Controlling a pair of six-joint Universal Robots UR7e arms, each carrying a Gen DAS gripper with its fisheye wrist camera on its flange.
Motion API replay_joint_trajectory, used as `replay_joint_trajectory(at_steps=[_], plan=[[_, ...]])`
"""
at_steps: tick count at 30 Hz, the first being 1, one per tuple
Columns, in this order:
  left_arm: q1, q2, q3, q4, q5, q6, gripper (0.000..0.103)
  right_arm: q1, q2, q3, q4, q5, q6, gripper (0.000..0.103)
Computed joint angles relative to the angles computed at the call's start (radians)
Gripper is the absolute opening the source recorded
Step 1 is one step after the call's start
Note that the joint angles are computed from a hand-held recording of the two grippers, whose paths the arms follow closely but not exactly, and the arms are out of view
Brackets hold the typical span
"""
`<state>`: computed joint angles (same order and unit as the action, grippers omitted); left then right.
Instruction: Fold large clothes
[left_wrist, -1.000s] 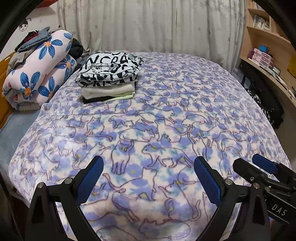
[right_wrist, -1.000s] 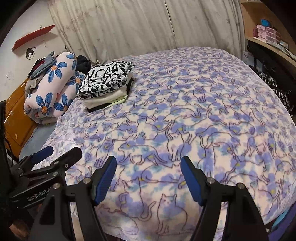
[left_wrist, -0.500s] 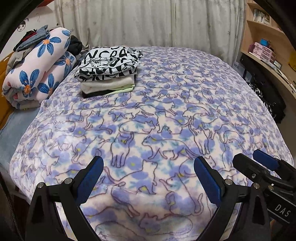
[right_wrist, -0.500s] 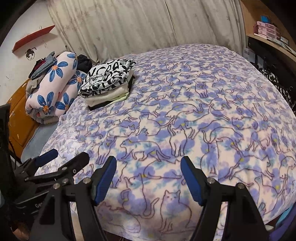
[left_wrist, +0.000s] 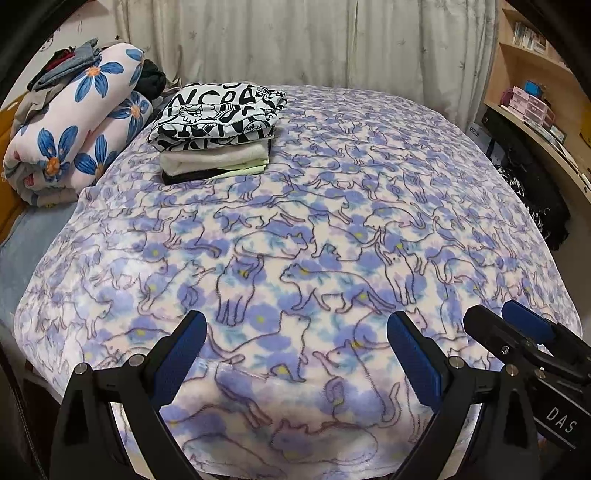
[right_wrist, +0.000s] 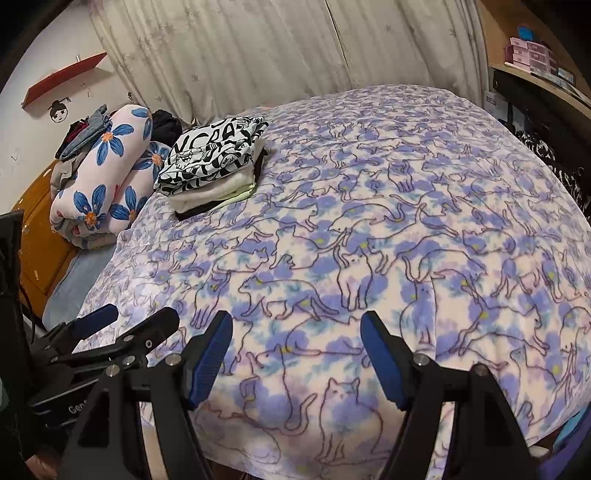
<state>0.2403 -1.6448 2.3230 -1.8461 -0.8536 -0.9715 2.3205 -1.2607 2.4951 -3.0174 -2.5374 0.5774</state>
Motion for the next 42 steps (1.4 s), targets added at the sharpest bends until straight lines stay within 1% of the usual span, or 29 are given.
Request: replay_joint_trajectory(at_steps=[9, 19, 42], plan=[[0.004, 0.005, -0.005, 0.007, 0.002, 0.001, 0.097, -0.006, 0.011, 0.004, -0.011, 0.011, 0.025, 0.072], [0.000, -0.001, 0.011, 0.013, 0.000, -0.007, 0.097, -0.017, 0.014, 0.015, -0.022, 0.015, 0.036, 0.072], [0.005, -0.002, 0.009, 0.009, -0.003, -0.002, 0.096, -0.012, 0.031, 0.008, -0.025, 0.011, 0.048, 0.072]])
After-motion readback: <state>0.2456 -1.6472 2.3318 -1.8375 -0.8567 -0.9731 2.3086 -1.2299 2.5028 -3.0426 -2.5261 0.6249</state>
